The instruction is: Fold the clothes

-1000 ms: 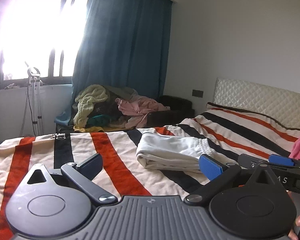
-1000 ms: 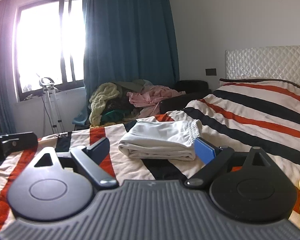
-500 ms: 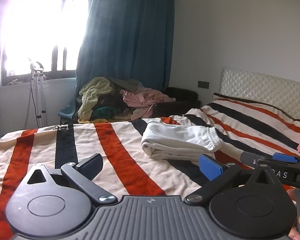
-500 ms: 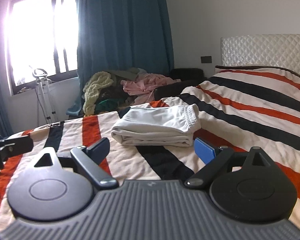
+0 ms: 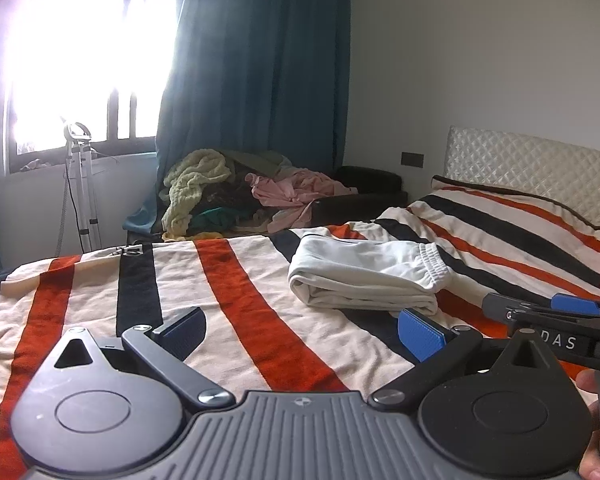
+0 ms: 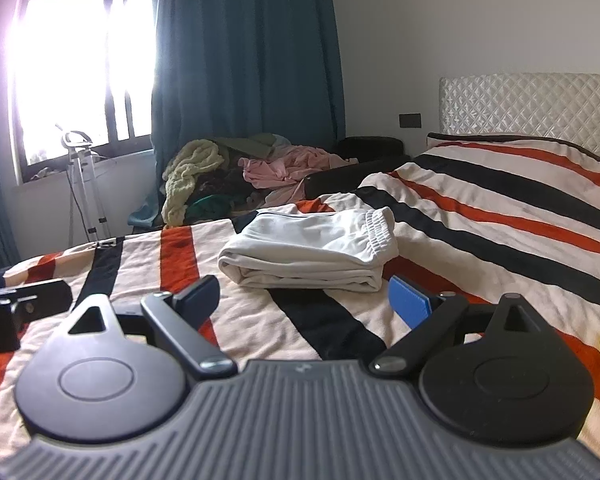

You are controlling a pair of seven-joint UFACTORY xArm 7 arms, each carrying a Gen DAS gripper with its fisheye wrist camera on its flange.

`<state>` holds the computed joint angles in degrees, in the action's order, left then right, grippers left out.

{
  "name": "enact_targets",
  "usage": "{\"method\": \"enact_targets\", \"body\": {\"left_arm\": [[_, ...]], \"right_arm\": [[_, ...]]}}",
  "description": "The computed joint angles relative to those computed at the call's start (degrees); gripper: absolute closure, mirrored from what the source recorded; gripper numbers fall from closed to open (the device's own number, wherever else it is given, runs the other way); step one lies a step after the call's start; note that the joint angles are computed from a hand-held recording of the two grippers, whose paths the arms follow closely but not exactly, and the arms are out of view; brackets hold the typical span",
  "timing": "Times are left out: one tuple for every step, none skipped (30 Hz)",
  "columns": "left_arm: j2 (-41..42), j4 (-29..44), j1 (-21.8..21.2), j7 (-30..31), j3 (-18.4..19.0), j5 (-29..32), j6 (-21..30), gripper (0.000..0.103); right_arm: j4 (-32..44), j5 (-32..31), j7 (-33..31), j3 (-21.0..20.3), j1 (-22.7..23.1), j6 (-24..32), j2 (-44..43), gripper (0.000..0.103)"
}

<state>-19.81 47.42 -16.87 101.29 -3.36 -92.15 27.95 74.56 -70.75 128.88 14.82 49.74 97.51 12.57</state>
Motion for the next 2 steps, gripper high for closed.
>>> {"method": "enact_targets", "body": {"left_arm": [[0.01, -0.02, 0.03, -0.06, 0.06, 0.04, 0.17, 0.000], [0.02, -0.05, 0.06, -0.06, 0.14, 0.08, 0.37, 0.000]], "right_arm": [[0.08, 0.01, -0.06, -0.01, -0.01, -0.01, 0.04, 0.010], [0.16, 0.03, -0.18, -0.02, -0.02, -0.03, 0.09, 0.010]]}}
